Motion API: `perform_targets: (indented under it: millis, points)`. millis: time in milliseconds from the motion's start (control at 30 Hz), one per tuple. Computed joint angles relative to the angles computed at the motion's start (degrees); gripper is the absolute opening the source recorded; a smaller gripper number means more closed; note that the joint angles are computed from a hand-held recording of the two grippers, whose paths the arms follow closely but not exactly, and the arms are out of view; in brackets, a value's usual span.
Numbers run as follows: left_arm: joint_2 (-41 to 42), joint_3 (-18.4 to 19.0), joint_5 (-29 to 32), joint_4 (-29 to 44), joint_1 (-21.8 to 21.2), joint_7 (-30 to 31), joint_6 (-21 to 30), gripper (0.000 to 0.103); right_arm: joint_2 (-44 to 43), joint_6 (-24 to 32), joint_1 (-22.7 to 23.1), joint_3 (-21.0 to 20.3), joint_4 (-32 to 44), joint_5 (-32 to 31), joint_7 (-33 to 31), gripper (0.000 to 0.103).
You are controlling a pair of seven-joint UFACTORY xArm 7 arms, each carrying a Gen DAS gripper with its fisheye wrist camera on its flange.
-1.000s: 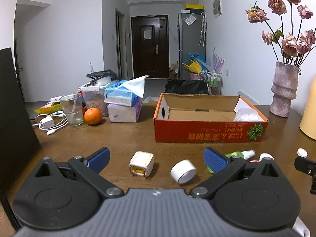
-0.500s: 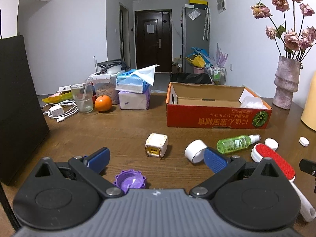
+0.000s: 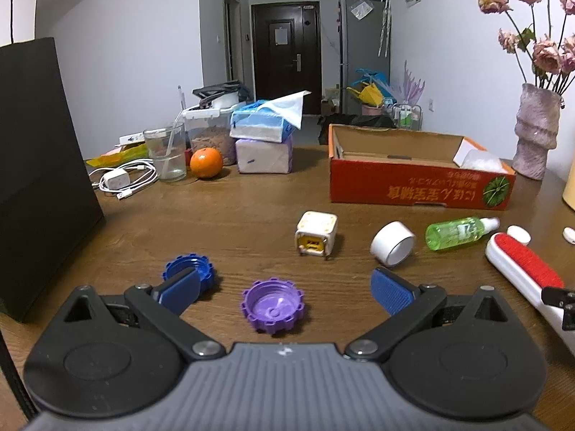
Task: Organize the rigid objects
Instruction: 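Grasp the red lint brush with the right gripper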
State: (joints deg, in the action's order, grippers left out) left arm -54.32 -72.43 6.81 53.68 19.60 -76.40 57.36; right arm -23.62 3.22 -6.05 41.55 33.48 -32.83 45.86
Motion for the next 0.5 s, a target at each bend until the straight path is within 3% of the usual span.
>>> perform_targets:
  millis: [167,400,500]
  points:
    - [0.58,0.82,0.01,-2.13,-1.41,-0.45,-0.49,0.103,4.84,1.18,-2.99,2.45,3.68,-3.34,1.14,0.096]
    - [3.81,0.93,2.19,-3.91,-2.07,-1.88,-1.35,0.103,10.79,2.27,4.22,-4.55,5.25,-3.92,1.78,0.072]
    - [5.23,1.07,3.52,-4.41,-2.45,-2.78,-1.91,0.103,11.56,0.56,9.09,-9.73,4.65,-2.65,0.56,0.057]
